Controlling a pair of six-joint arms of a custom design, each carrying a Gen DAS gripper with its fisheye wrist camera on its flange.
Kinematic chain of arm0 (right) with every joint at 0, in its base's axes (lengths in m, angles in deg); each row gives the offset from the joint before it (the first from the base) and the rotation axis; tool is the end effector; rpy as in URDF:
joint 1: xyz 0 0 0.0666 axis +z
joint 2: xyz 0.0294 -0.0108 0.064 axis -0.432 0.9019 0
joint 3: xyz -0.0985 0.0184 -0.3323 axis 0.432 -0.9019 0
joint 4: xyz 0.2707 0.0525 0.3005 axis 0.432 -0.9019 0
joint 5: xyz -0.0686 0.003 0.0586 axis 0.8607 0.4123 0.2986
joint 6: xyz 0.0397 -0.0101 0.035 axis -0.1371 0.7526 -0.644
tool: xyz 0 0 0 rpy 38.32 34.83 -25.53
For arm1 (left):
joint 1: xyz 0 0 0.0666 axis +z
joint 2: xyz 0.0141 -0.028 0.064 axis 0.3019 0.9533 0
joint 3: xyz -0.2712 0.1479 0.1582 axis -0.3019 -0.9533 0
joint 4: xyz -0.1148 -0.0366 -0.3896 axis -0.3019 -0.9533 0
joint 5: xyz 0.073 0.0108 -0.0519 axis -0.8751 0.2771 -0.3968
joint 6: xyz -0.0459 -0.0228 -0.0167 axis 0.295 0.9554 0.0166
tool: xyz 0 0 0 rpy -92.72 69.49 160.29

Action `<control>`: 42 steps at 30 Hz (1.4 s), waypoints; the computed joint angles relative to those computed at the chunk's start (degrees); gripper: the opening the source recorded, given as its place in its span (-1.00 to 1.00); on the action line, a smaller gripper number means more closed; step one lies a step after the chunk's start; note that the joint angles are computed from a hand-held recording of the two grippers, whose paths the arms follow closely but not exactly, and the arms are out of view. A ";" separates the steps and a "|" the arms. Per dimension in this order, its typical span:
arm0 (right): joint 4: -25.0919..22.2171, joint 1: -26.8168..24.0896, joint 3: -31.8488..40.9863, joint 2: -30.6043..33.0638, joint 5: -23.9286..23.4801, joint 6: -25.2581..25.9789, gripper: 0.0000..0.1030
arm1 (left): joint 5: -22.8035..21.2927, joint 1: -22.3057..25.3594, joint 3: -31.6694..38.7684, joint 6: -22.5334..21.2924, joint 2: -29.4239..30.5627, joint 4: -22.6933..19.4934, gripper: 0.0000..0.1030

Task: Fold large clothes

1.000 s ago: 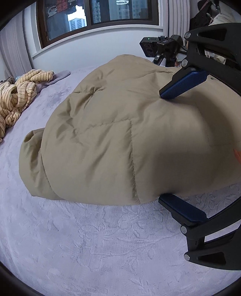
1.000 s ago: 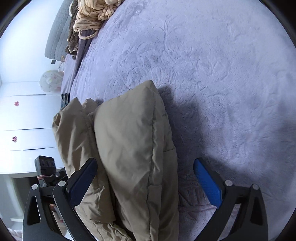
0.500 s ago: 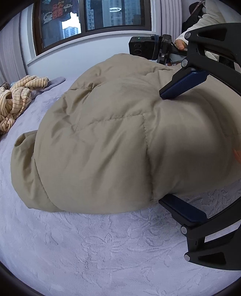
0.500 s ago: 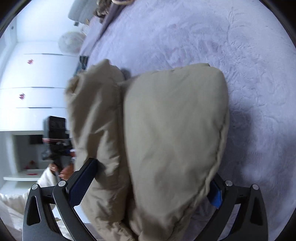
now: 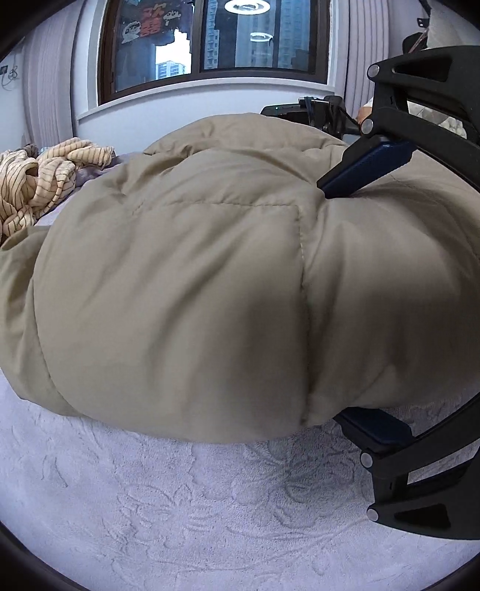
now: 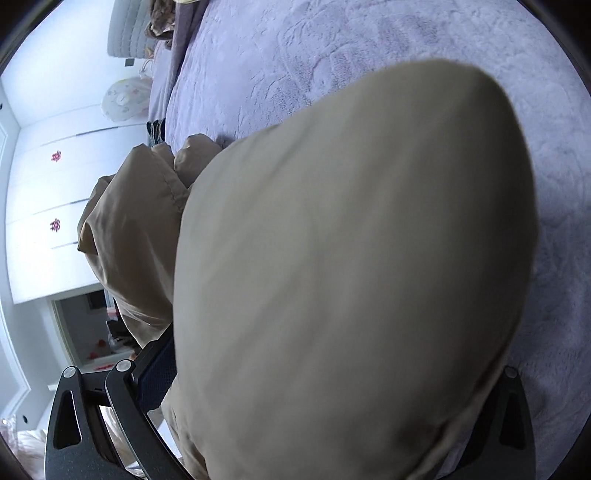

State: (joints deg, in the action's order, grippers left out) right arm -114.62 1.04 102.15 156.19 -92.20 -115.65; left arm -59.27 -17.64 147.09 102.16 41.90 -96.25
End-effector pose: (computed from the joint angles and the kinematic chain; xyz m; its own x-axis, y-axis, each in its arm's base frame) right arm 0.3548 0.2053 0.3406 -0.9945 0.0580 0.0877 0.1047 0.6214 0.7765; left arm 0.2833 -0.2221 0.3692 -0.9806 -0.1897 0.0485 -0.1719 0.7153 -0.6773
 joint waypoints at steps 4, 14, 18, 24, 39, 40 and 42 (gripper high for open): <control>-0.40 1.30 0.16 -1.06 3.05 -3.41 0.71 | -3.90 -1.08 4.84 -4.72 1.57 -5.19 0.58; 2.47 8.49 2.64 -5.24 14.41 -14.04 0.01 | -3.05 2.40 12.45 -18.58 4.04 -13.30 0.39; 6.10 12.39 5.81 -2.78 16.80 -18.06 0.00 | -4.42 5.85 16.81 -24.28 4.64 -17.31 0.39; 9.41 15.48 16.93 8.99 15.96 -17.65 0.00 | -6.15 16.03 20.00 -31.47 3.02 -22.67 0.39; -0.74 19.60 55.69 45.10 13.91 -11.82 0.06 | -10.05 41.80 9.72 -46.48 1.78 -23.12 0.39; -1.12 19.64 55.84 45.24 14.33 -11.88 0.08 | -10.07 41.88 9.29 -46.77 1.62 -22.63 0.39; -2.47 19.40 56.23 45.22 14.84 -12.08 0.12 | -10.84 41.47 8.94 -47.22 1.66 -22.00 0.41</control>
State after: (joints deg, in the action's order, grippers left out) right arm -117.09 20.44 158.38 201.41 -77.36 -127.73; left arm -70.11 23.83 156.03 54.95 43.56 -118.26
